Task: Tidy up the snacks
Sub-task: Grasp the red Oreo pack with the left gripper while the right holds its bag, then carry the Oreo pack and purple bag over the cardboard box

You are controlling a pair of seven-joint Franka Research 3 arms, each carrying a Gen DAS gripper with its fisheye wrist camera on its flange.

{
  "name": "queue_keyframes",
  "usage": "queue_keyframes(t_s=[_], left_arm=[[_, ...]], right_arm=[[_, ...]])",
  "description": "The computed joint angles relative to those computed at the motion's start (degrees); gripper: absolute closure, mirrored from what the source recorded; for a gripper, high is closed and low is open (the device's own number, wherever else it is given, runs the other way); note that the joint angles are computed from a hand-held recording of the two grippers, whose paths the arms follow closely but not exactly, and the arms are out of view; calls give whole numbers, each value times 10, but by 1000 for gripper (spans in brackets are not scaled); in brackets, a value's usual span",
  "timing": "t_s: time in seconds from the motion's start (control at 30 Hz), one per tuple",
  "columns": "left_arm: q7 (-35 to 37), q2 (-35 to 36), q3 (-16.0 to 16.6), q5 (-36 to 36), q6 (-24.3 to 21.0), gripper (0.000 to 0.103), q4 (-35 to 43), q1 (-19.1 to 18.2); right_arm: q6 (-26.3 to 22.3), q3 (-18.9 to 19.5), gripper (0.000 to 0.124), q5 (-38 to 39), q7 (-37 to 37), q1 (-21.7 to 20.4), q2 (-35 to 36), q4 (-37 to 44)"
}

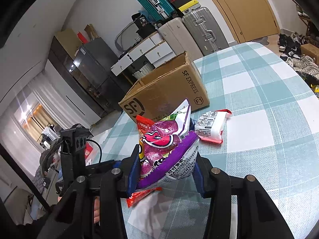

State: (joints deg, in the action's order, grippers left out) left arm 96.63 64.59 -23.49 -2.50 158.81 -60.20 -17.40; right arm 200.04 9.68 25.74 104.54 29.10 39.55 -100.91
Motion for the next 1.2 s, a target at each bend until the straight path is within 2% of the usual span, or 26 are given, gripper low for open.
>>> queue_keyframes(t_s=[0.1, 0.3, 0.5, 0.6, 0.63, 0.7, 0.73, 0.87, 1.0, 1.1, 1.13, 1.17, 1.2], left_arm=[[4, -24, 2, 7, 28, 60, -47, 7], [-14, -49, -4, 14, 56, 61, -97, 22], [-46, -88, 0, 37, 112, 61, -168, 35], [-73, -116, 14, 58, 152, 61, -213, 33], [-79, -123, 8, 64, 164, 61, -228, 40], [-103, -143, 24, 76, 187, 61, -256, 34], [-135, -156, 53, 93, 202, 61, -269, 16], [-170, -189, 81, 107, 251, 61, -317, 3], [-196, -210, 52, 132, 285, 61, -360, 39], [-227, -211, 28, 141, 282, 61, -365, 65], [-240, -211, 38, 143, 277, 61, -359, 58], [-257, -221, 61, 141, 280, 61, -364, 40], [-265, -229, 65, 148, 289, 61, -371, 40]], right_arm=[[0, 2, 78, 2, 4, -2, 1, -1], [0, -8, 78, 12, 6, 6, -3, -6], [9, -3, 77, 11, 9, 3, -5, -12], [13, -8, 77, 12, 4, 9, -6, -11], [15, -8, 78, 10, 2, 10, -6, -11], [17, -10, 77, 12, -2, 14, -6, -10], [17, -8, 77, 11, -2, 12, -5, -10], [26, 3, 77, 5, 2, 3, -4, -11], [36, 9, 77, -4, 4, -3, -2, -11], [34, 3, 77, -7, -5, 4, 0, -3], [32, 0, 77, -6, -8, 7, 2, 3], [28, -7, 77, 0, -12, 15, 4, 11], [28, -7, 77, 1, -14, 17, 6, 16]])
